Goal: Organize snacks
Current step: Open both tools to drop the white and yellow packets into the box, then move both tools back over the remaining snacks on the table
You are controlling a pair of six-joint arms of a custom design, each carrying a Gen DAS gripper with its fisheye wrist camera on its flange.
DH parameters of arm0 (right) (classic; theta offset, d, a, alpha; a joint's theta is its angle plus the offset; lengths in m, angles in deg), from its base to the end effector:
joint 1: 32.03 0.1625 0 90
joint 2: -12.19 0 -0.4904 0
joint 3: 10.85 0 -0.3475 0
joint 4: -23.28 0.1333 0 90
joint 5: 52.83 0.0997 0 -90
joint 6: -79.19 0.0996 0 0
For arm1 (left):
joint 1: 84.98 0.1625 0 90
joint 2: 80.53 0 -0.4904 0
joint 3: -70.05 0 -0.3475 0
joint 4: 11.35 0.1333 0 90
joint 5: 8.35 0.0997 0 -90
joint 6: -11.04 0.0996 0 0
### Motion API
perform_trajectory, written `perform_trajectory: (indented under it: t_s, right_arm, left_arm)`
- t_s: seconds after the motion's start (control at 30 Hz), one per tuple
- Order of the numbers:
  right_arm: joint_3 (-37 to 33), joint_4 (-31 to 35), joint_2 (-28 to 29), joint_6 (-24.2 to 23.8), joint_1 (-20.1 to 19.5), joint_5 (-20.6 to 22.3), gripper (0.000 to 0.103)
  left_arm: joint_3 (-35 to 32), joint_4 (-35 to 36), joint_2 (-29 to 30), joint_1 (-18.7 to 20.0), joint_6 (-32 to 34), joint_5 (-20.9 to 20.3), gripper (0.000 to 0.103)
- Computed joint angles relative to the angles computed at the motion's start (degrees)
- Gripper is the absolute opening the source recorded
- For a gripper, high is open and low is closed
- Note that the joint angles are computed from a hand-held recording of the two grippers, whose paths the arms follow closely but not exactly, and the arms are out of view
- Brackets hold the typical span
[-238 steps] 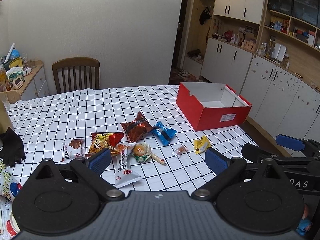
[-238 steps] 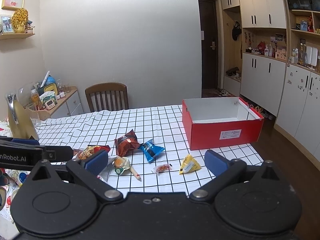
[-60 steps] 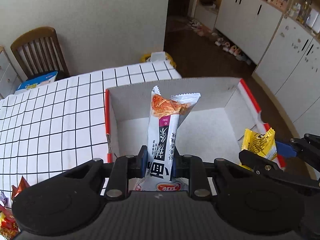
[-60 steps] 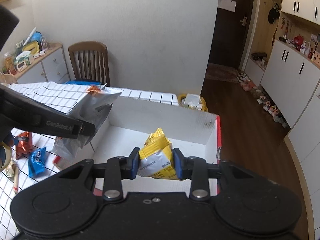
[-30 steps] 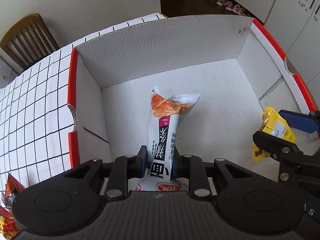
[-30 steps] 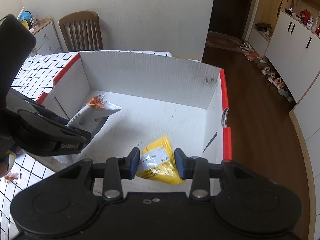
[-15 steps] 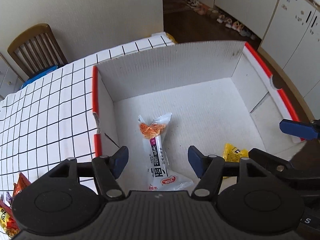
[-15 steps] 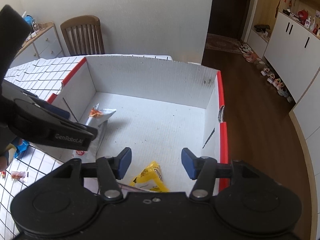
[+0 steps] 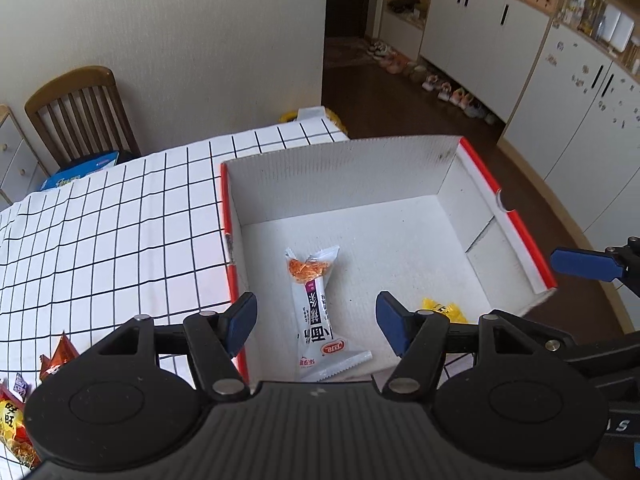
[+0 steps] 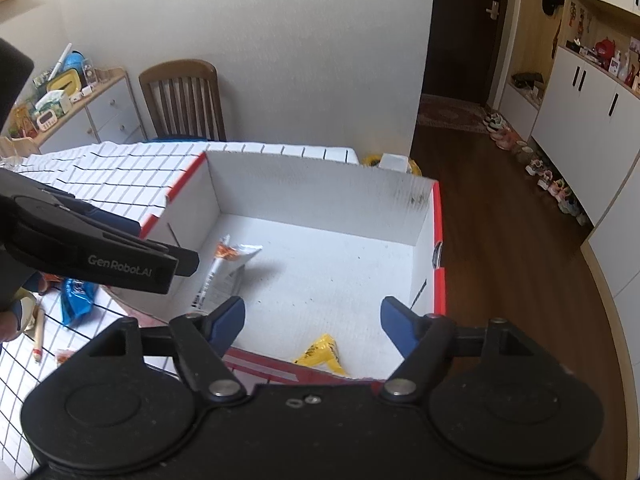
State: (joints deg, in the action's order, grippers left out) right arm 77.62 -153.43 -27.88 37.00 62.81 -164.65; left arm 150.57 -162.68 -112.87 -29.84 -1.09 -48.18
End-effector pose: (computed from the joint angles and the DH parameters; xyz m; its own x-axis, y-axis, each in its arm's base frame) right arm 0.1585 -0.7308 0.2076 -0.6553 -0.4130 0.6324 -0.6834 0.6809 -0.2634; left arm -0.2609 -0.7416 0.1264 -0.7284 0.0499 -0.6833 0.4127 0.8280 -0.3796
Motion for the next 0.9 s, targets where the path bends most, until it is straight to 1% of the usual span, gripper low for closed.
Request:
perform_trajectory:
  t_s: [0.03,0.13,0.2,0.33,0.43,0.5,0.57,0.6,0.8,0.9]
  right_arm:
    - [0.4,-0.2,-0.3,0.2,0.1,0.2,0.077]
    - [1.7,-0.6,-1.3,1.3,0.4,1.2,0.083]
    - [2.4,-0.8,-1.9,2.2,0.6,1.6,0.084]
    - [4.3,-2.5,-2.9,2.9,1.2,2.3,0.088]
    - [5.8,-3.8,-3.7,4.4,1.6,3.7,0.089]
    - [6.9,-4.8,-4.2,5.5,2.0,4.7,0.092]
    - [8.2,-6.3,-4.7,6.3,2.2,5.8,0.099]
    - [9.0,-7.4,-4.8,6.4,2.4,6.2,0.099]
    - [12.7,-11.5,-5.3,7.5,4.0,7.9,0.102]
    - [14.5,-13.1,-5.4,8.5,4.8,8.8,0.103]
  left_arm:
    - [0.9,-0.9,-0.5,-0.1,0.3,-0.1,0.065]
    - [3.8,-4.2,-2.0,-0.7,1.7,0.4,0.065]
    - [5.9,-7.3,-3.0,-1.0,3.4,0.4,0.065]
    - [10.5,-11.9,-5.7,-1.7,4.6,-0.5,0.065]
    - [14.0,-15.4,-7.6,-2.3,6.0,-0.3,0.065]
    - [16.1,-16.8,-8.8,-2.7,6.5,-0.7,0.065]
    - [18.1,-17.9,-10.3,-2.7,6.9,-1.7,0.066]
    - [19.3,-18.5,-11.2,-2.8,6.9,-2.2,0.069]
    - [25.9,-23.5,-15.6,-3.0,7.8,-3.6,0.07]
    - [28.9,-25.7,-17.4,-3.1,8.6,-3.5,0.074]
